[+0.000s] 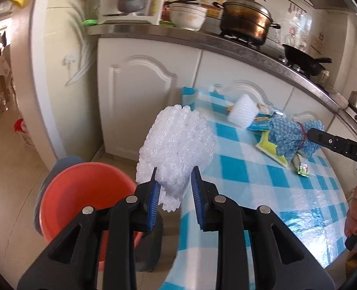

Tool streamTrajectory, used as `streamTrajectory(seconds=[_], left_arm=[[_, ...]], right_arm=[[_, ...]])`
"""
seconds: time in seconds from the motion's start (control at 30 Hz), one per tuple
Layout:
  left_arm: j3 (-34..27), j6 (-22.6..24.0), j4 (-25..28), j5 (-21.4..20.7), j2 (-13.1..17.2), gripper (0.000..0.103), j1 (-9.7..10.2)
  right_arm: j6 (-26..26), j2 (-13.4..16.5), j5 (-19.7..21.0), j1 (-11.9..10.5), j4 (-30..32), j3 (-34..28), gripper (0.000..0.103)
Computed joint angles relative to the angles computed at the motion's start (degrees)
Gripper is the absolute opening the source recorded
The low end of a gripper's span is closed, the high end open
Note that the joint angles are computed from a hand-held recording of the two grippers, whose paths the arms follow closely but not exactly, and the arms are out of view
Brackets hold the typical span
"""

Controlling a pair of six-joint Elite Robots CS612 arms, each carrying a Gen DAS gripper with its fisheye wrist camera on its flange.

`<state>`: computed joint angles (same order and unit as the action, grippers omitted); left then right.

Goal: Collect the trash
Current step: 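Carry foam net and blue cloth to the orange bucket and release both, then return both tools to the table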

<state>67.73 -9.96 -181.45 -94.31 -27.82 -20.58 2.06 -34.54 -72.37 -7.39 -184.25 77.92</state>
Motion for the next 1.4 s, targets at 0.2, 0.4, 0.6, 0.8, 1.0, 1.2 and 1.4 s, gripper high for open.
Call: streamTrajectory(seconds=[0.2, 0.4, 0.6, 0.8, 1.0, 1.2, 1.4], left_arm=[[1.1, -5.4, 2.7, 2.4, 0.2, 0.028, 2.81], [0.4, -8.4, 5.8, 2.8, 1.6, 0.03, 4.42], [-1.2, -10.4, 9.0, 3.0, 3.4, 0.034, 5.08], [-2.7, -11.2, 10.8, 4.3, 4.8, 0.075, 5.14], [-2.2, -12.4, 9.8, 6.2, 4.6, 0.089, 5.05], [-0.1, -15.0, 1.9, 7.1, 4.2, 0.09, 5.18], [1.6, -14.3, -6.0, 8.7, 3.9, 0.091, 4.64]], right_arm=[[-8.4, 2.9, 2.9, 4.5, 7.8, -6.7, 0.025], [-14.9, 7.5, 1.3, 8.6, 18.2, -15.6, 0.026], [-17.2, 11.8, -0.9, 10.6, 26.7, -23.0, 0.031], [-14.6, 13.6, 2.5, 10.2, 29.8, -25.8, 0.073], [-9.8, 11.9, 3.7, 9.0, 24.8, -22.3, 0.081], [-2.3, 9.4, 5.8, 6.8, 17.2, -16.7, 0.09], [4.2, 7.5, 7.5, 4.6, 10.2, -11.3, 0.091]])
